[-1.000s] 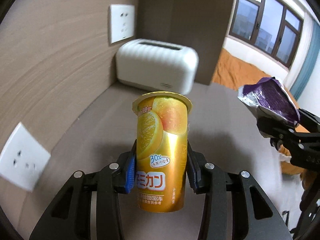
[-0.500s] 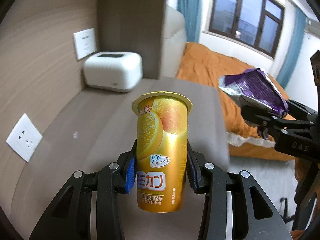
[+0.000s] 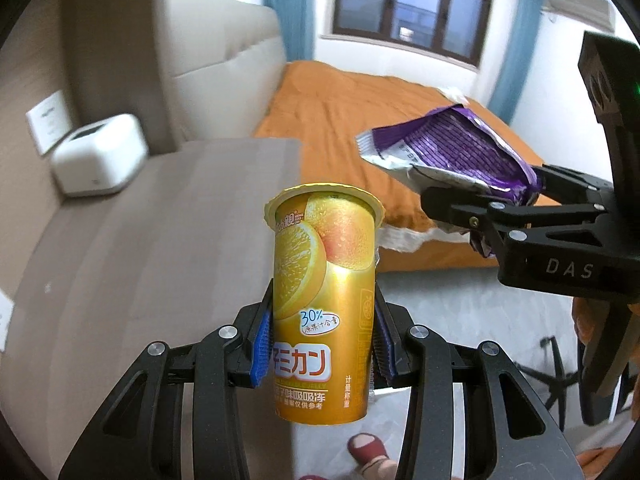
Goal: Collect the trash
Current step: 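Carry the juice cup and purple bag over the bin and release both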
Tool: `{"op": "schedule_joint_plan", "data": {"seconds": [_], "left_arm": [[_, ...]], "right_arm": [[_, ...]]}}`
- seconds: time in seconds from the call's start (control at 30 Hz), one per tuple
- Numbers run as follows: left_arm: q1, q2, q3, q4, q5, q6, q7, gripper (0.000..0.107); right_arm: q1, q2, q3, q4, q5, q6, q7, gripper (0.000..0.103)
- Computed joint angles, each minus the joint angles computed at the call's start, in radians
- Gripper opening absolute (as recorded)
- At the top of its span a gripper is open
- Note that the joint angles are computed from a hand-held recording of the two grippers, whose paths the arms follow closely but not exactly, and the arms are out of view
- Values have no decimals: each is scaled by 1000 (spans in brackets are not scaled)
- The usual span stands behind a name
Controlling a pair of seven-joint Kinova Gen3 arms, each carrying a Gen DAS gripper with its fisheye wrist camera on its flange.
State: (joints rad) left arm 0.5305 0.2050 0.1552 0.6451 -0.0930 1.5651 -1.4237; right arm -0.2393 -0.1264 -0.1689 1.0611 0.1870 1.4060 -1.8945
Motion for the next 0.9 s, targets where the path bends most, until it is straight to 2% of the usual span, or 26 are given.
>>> {"op": "schedule_joint_plan", "data": {"seconds": [0.3, 0.43, 0.77, 0.9], "left_arm": [[119, 102, 7, -65, -16, 15, -11, 41], [140, 135, 1, -59, 7, 5, -10, 41], [161, 195, -1, 69, 35, -90, -19, 41], [146, 205, 2, 192, 47, -178, -22, 41]], "right_arm": [[80, -80, 86, 124, -89, -11, 65, 78], [112, -102, 109, 188, -120, -24, 75, 78], [169, -119, 165, 386, -186, -86, 120, 78], [185, -110, 179, 486, -205, -149, 144, 78]]}}
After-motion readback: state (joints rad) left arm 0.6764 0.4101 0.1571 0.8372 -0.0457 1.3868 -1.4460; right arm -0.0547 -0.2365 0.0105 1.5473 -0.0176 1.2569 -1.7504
